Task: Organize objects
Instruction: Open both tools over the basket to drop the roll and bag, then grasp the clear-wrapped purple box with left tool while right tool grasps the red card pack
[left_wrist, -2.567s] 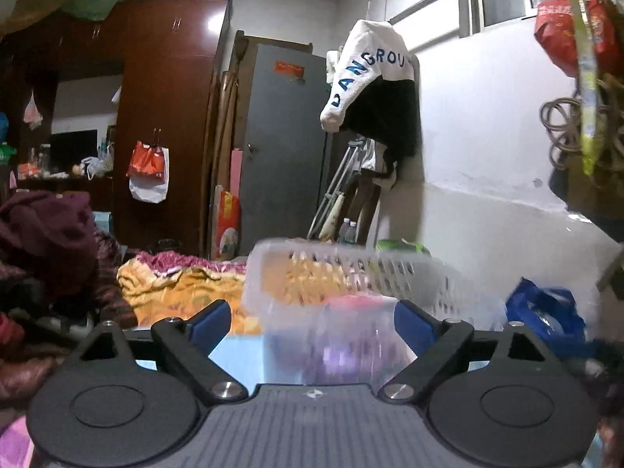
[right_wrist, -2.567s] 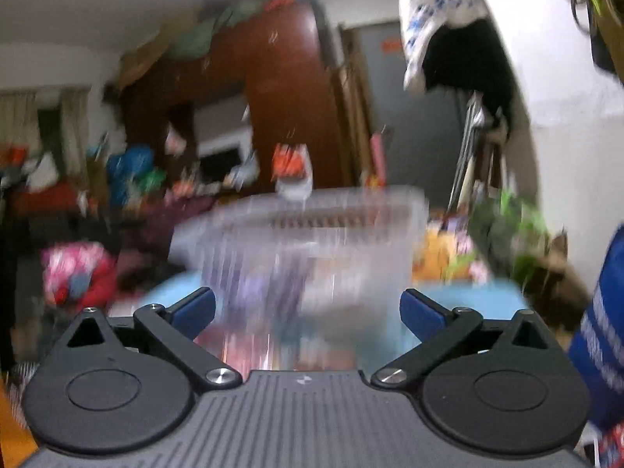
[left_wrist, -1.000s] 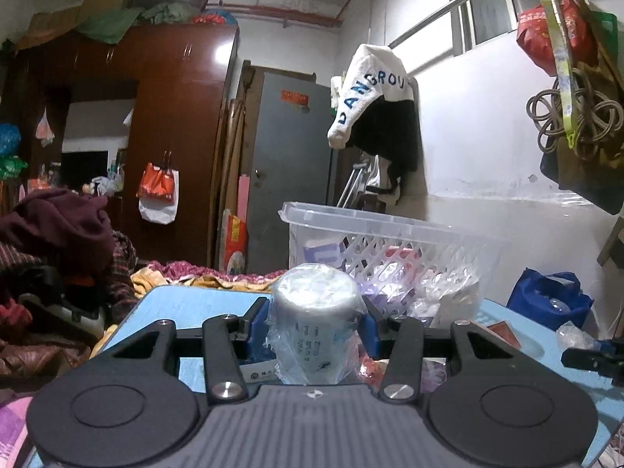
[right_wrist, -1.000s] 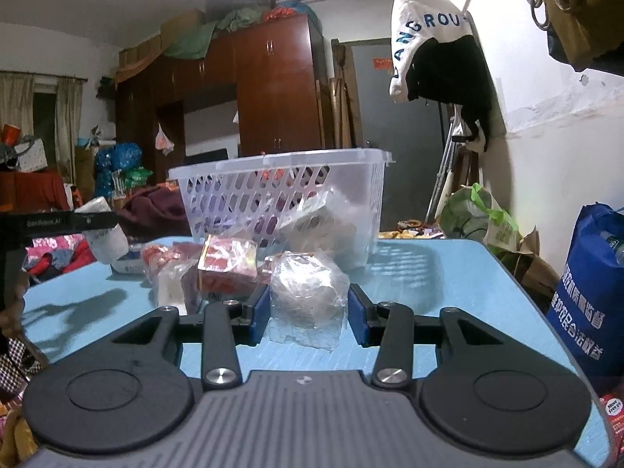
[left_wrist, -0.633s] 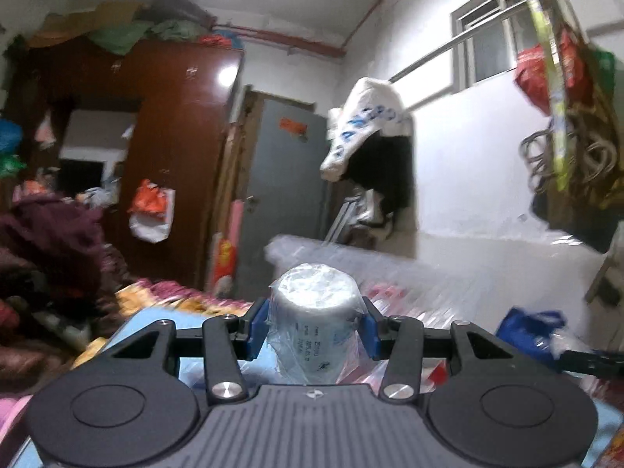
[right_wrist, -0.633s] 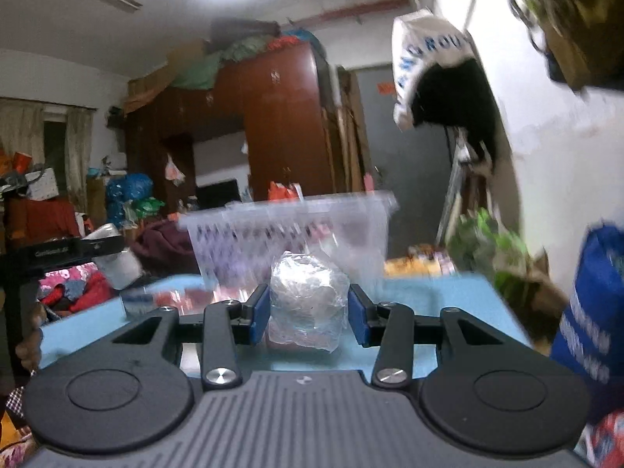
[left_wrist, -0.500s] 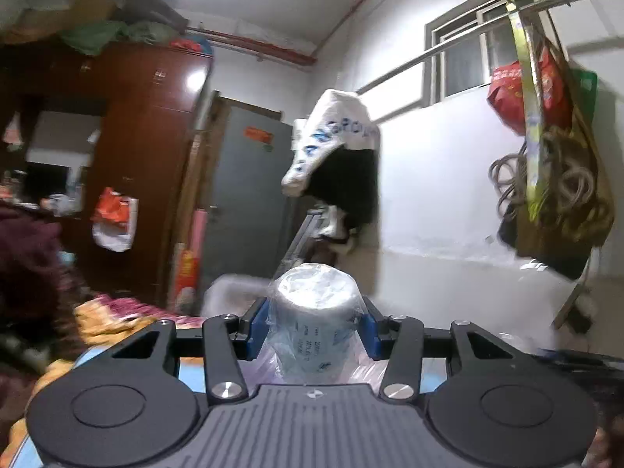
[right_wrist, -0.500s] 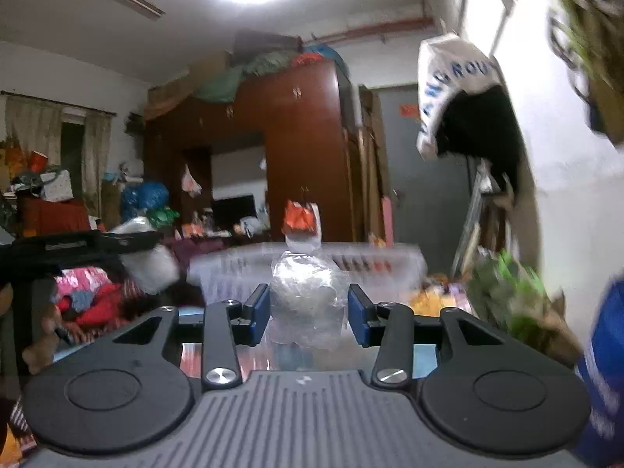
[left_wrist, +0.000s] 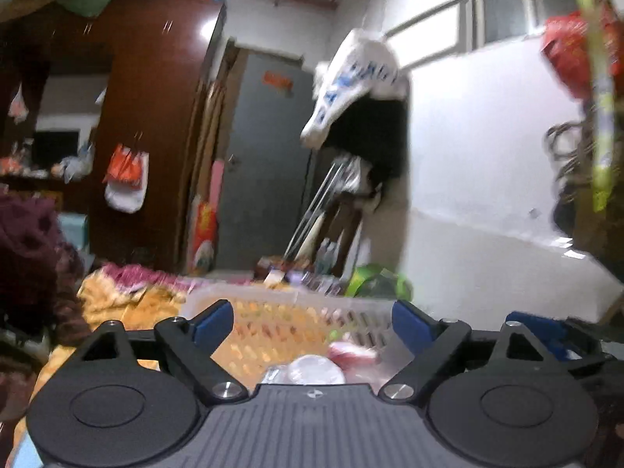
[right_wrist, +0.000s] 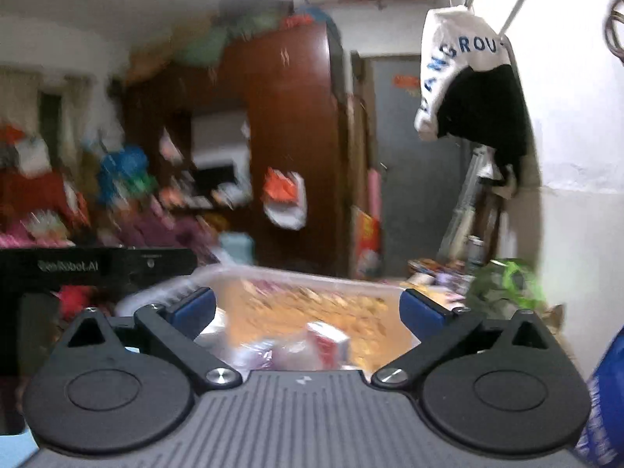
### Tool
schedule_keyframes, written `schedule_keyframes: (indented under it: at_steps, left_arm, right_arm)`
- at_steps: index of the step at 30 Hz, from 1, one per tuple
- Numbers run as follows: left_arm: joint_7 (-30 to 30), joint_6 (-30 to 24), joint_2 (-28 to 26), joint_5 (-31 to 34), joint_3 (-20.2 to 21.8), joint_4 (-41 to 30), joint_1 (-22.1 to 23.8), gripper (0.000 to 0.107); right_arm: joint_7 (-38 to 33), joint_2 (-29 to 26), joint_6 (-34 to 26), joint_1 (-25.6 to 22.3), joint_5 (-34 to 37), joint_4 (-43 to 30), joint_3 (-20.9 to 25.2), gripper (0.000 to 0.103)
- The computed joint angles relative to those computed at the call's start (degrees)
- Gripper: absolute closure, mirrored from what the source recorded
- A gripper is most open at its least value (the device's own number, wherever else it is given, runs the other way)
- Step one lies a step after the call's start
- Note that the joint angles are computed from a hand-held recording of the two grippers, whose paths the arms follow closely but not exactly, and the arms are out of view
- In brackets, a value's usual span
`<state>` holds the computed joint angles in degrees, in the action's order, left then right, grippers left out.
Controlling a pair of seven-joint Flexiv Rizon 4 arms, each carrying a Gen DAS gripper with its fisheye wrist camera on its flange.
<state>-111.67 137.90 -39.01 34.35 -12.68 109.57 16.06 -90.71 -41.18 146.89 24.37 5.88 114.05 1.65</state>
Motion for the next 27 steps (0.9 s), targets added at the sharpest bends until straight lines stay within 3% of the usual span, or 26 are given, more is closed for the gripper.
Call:
schedule_keyframes:
  at_steps: [3,6,8,12,16,19,21,23,24,25,27]
  left_arm:
    - [-0.1,7.2,1.5,3.2,2.2,6.4,1.1,0.015]
    - [2.2,8.4,1.0,7.1,5.0,12.4,0.4,0.014]
    - [6.8,10.4,-1.6,5.2,7.0,15.5,-2.1,0.014]
    - [15.0,9.5,-5.6,-0.3,8.0,18.6,-6.6,0.014]
    - [20.1,6.6,-4.6,-9.1,7.1,20.1,-9.4,0.014]
    - [20.3,4.1,-3.3,-10.5,5.3,21.3,-7.8,0.014]
    - [21.4,6.0,-3.9,-10.4,5.7,22.5,-7.3,0.014]
    - [22.3,8.1,-4.5,-10.8,6.2,23.7,-7.2,0.014]
    - [22.8,8.8,-4.4,-11.3,6.3,24.1,-7.3,0.014]
    - [23.2,9.3,-4.4,-11.9,6.5,24.2,-7.4,0.014]
    - [23.6,8.3,-4.3,-12.3,6.0,23.6,-7.1,0.014]
  right_arm:
    - [2.6,-0.4,7.9,-1.7,0.6,5.5,2.4,0.0]
    - [3.0,-0.5,5.2,-2.2,-0.8,10.2,2.0,0.0]
    - [5.2,-1.0,1.7,-4.0,-3.0,12.1,2.3,0.0]
    - [10.2,-2.1,-2.3,-7.5,-8.0,12.1,2.9,0.013]
    - [6.3,-1.2,-8.7,-2.5,-5.7,11.1,-0.5,0.016]
    - [4.6,-1.0,-13.6,-1.7,-6.9,9.8,-0.8,0.017]
    - [4.3,-0.1,-17.6,-1.7,-7.8,9.7,-0.8,0.018]
    - [2.2,0.0,-18.2,0.9,-5.7,9.8,-2.4,0.023]
    - [0.3,-0.3,-17.8,3.8,-2.8,9.6,-4.5,0.033]
    - [-1.7,-0.4,-18.7,6.0,0.4,9.0,-5.9,0.035]
    - [-1.9,-0.5,-17.1,5.8,1.2,9.4,-5.5,0.038]
